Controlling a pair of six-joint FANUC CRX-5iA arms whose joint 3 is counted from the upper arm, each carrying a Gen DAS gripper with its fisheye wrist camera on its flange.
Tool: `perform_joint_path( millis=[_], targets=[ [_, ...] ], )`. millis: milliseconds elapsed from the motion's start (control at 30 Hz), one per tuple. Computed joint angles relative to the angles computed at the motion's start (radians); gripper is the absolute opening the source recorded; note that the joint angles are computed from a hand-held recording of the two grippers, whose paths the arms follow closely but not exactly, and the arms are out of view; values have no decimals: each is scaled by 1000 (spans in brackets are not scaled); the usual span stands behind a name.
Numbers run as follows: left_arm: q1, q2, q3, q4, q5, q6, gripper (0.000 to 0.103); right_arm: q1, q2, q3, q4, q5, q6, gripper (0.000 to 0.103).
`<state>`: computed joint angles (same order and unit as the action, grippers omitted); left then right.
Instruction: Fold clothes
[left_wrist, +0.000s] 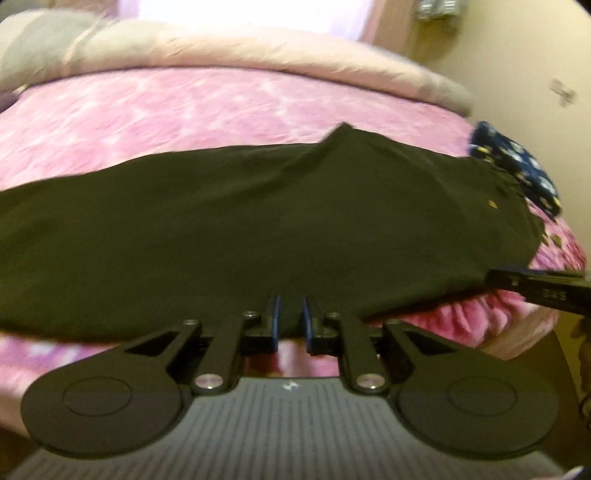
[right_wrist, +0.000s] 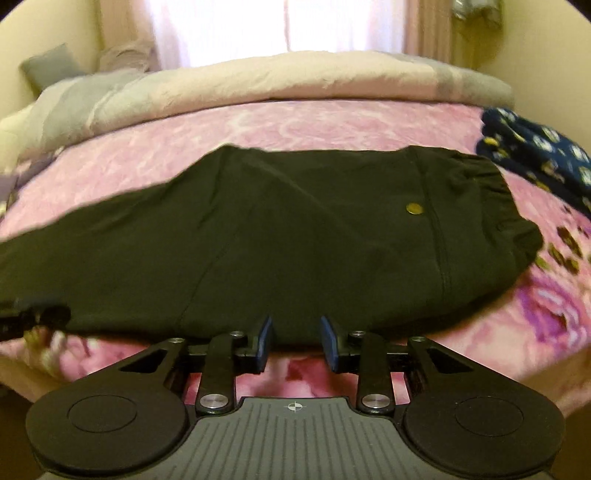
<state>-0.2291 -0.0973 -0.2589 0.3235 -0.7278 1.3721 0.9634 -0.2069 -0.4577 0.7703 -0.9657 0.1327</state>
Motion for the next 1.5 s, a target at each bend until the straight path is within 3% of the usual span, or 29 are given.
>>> perform_joint_path(
  millis=[33,67,100,233,400,767,1200,1333,1500],
  targets=[
    [-10,-2,42,-84,-41,88,22,7,-5,7,-1,-10,-31,59],
    [-20,-2,76,-147,-77,153,29,12,-12,4,12,-10,-69,92],
    [-29,-1,101,-192,-106,199,30,13,-18,3,27,-2,-92,95],
    [-56,-4,173,-318,-212,319,33,41,-6,46,31,-38,-77,95],
    [-63,-34,186,-379,-295,366,38,67,7,83,16,-127,-102,95],
    [-49,-130,131,-397,-299,365,41,163,-19,88,44,-279,-188,95],
    [-26,-178,102,-417,-323,388,42,189,-25,93,54,-280,-193,95],
    [48,-202,42,-320,-263,351,42,172,-23,90,41,-257,-185,95],
    [293,-276,-179,76,-95,235,45,130,-5,93,24,-231,-198,95]
  ],
)
